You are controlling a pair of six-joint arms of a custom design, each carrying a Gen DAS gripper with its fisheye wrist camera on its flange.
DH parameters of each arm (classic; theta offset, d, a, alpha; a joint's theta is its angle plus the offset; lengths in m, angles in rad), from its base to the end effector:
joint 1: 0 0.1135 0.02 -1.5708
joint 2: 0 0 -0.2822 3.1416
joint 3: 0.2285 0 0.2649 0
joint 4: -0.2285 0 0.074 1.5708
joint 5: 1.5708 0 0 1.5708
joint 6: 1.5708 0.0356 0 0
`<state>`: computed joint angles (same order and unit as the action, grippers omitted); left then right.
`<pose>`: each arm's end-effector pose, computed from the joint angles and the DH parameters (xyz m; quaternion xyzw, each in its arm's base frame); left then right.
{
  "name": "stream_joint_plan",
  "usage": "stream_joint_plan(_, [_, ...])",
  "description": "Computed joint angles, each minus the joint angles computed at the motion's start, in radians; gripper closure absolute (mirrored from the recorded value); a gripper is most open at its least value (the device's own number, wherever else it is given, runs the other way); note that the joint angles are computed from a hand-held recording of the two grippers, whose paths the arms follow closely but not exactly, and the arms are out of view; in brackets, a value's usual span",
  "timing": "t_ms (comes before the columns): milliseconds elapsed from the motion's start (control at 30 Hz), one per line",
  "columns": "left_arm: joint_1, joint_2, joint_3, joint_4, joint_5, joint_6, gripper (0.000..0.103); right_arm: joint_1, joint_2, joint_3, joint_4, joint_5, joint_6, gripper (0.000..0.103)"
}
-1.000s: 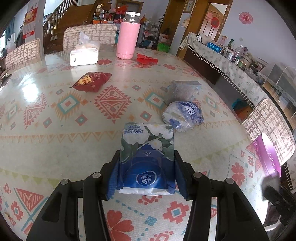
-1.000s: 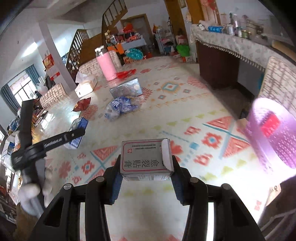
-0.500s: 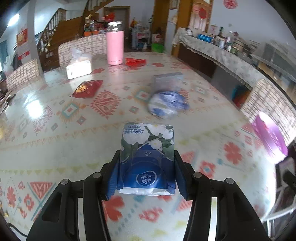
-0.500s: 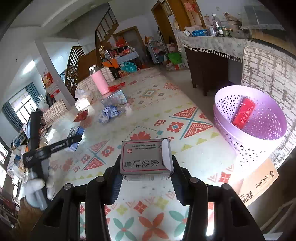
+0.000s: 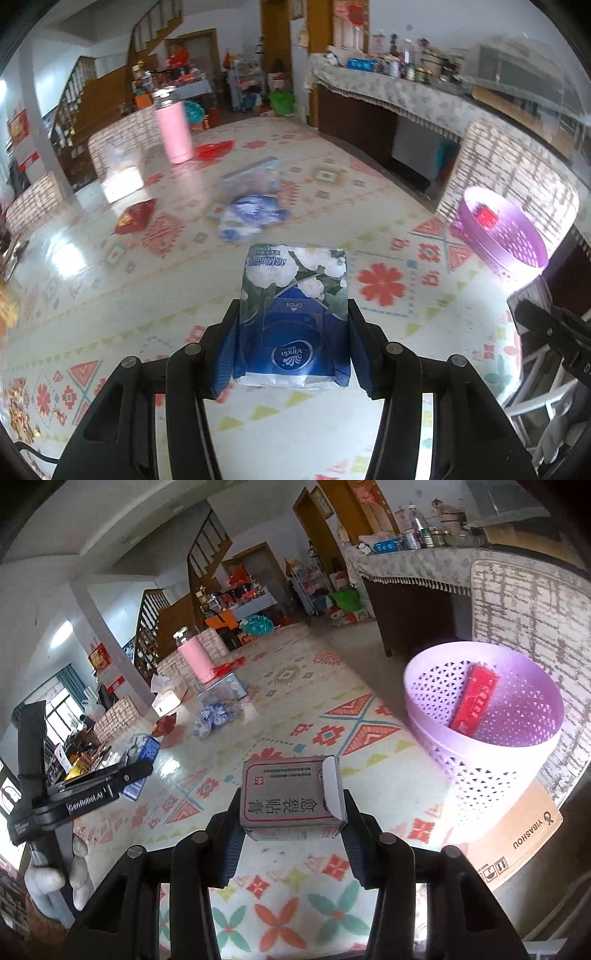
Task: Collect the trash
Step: 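Carry the tissue pack and white medicine box over the purple wastebasket with both tools, then open both tools over the wastebasket to drop the tissue pack and medicine box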
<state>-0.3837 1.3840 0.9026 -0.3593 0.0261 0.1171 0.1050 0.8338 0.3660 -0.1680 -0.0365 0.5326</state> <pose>0.2752 -0.1121 0.2429 0.2360 0.9037 -0.0595 0.3522 0.1748 0.0197 0.1946 0.1813 0.8740 0.1567 0.4228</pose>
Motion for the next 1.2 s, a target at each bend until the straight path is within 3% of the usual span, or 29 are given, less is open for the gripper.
stream_joint_plan(300, [-0.182, 0.058, 0.031, 0.02, -0.138, -0.039, 0.051, -0.213, -0.071, -0.039, -0.029, -0.143, -0.075, 0.051])
stream_joint_plan(600, [-0.29, 0.176, 0.15, -0.015, -0.155, -0.071, 0.051, -0.485, -0.047, -0.033, -0.039, -0.326, -0.205, 0.051])
stream_joint_plan(967, [-0.428, 0.426, 0.493, -0.123, -0.067, -0.133, 0.051, -0.842, 0.134, 0.063, -0.003, -0.506, -0.399, 0.051])
stream_joint_plan(1200, [-0.491, 0.609, 0.758, -0.208, -0.007, -0.151, 0.051, -0.969, 0.299, 0.135, 0.044, -0.575, -0.449, 0.051])
